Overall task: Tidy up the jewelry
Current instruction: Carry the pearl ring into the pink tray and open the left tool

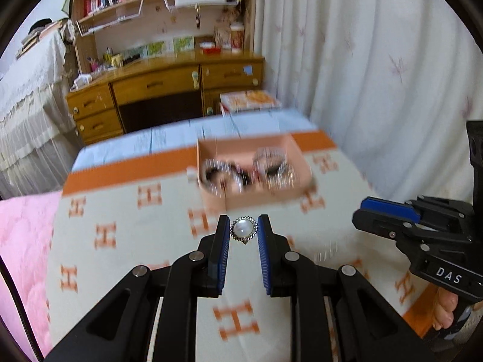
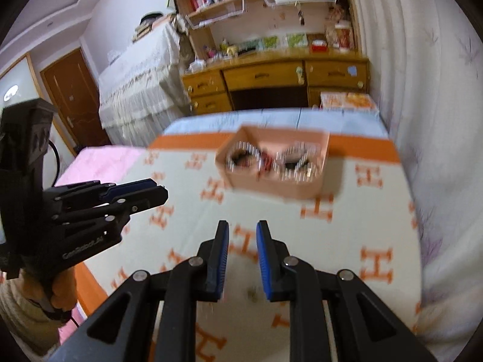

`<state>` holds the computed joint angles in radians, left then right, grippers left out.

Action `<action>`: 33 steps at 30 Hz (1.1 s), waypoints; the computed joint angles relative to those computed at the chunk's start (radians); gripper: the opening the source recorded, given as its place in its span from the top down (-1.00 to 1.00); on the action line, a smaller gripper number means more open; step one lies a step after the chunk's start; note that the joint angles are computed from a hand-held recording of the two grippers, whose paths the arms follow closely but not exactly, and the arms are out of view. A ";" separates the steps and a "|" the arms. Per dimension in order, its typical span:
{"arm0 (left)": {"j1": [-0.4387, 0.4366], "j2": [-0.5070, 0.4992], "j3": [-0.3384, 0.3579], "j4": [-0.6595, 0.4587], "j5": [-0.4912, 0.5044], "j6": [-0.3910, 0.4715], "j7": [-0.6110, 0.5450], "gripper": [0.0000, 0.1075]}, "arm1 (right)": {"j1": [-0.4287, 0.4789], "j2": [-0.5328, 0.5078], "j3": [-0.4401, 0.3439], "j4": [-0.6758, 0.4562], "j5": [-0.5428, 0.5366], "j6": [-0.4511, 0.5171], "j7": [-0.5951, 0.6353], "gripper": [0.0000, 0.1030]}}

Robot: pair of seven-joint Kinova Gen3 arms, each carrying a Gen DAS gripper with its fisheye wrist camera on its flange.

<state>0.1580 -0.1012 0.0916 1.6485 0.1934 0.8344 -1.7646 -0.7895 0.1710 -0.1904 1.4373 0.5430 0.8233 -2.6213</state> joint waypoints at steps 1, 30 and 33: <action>-0.003 0.022 -0.009 -0.037 0.016 0.009 -0.012 0.70 | 0.003 0.007 0.006 -0.024 0.008 0.009 0.004 0.64; 0.026 0.326 0.000 -0.256 -0.114 0.035 0.258 -0.47 | 0.109 0.241 0.131 -0.223 -0.321 0.054 0.185 0.59; 0.019 0.279 -0.002 -0.209 -0.122 0.007 0.266 -0.51 | 0.102 0.216 0.126 -0.198 -0.302 0.053 0.168 0.55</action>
<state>0.1774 0.1775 0.0894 1.4395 0.0710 0.8414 -1.4986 -0.6871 0.3866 -0.0645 1.2394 0.2406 0.8766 -2.4531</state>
